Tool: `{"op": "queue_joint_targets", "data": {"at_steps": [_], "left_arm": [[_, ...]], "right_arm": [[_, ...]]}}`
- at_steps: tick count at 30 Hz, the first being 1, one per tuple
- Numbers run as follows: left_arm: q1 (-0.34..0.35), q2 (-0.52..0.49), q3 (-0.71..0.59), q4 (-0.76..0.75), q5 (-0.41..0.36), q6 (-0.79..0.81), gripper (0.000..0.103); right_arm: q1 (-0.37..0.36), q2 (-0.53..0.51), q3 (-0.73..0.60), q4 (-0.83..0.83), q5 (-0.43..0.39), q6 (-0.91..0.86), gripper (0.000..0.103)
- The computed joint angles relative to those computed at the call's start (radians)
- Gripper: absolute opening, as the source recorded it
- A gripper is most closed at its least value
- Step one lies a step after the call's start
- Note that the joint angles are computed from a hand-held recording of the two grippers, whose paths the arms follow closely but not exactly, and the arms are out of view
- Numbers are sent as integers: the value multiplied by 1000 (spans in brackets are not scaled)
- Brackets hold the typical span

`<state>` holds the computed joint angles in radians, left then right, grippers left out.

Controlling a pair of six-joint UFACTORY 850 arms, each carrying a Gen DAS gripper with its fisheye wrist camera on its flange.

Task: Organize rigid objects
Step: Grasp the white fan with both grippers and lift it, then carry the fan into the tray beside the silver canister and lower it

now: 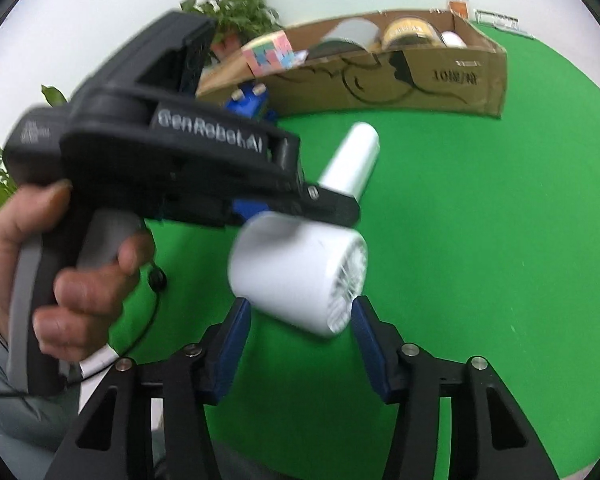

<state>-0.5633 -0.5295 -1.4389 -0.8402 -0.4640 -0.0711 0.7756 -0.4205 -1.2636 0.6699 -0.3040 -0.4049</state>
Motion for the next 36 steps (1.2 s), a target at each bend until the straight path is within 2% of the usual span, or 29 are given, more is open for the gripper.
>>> {"op": "queue_joint_targets", "data": {"at_steps": [4, 7, 10, 13, 16, 20, 24, 29, 36], "left_arm": [[5, -24, -38, 43, -12, -20, 34], [9, -23, -41, 54, -21, -29, 33], [9, -21, -36, 31, -19, -18, 31], [24, -4, 1, -64, -28, 55, 29], [29, 2, 8, -61, -32, 59, 29], [29, 7, 15, -71, -27, 73, 29], [20, 21, 14, -9, -3, 35, 29], [18, 75, 31, 56, 64, -2, 29], [49, 128, 10, 234, 103, -108, 29]], "right_arm": [[-17, -8, -5, 105, -31, -54, 53], [-16, -18, -21, 86, -34, -10, 66], [-6, -34, -50, 47, -50, 39, 71], [2, -39, -60, -30, -30, 111, 70], [7, -39, -60, -67, -19, 127, 66], [27, -25, -45, -230, 8, 245, 65], [34, -19, -39, -247, 18, 257, 65], [46, 21, -17, -279, 78, 252, 65], [57, 8, -111, -330, 101, 251, 65]]}}
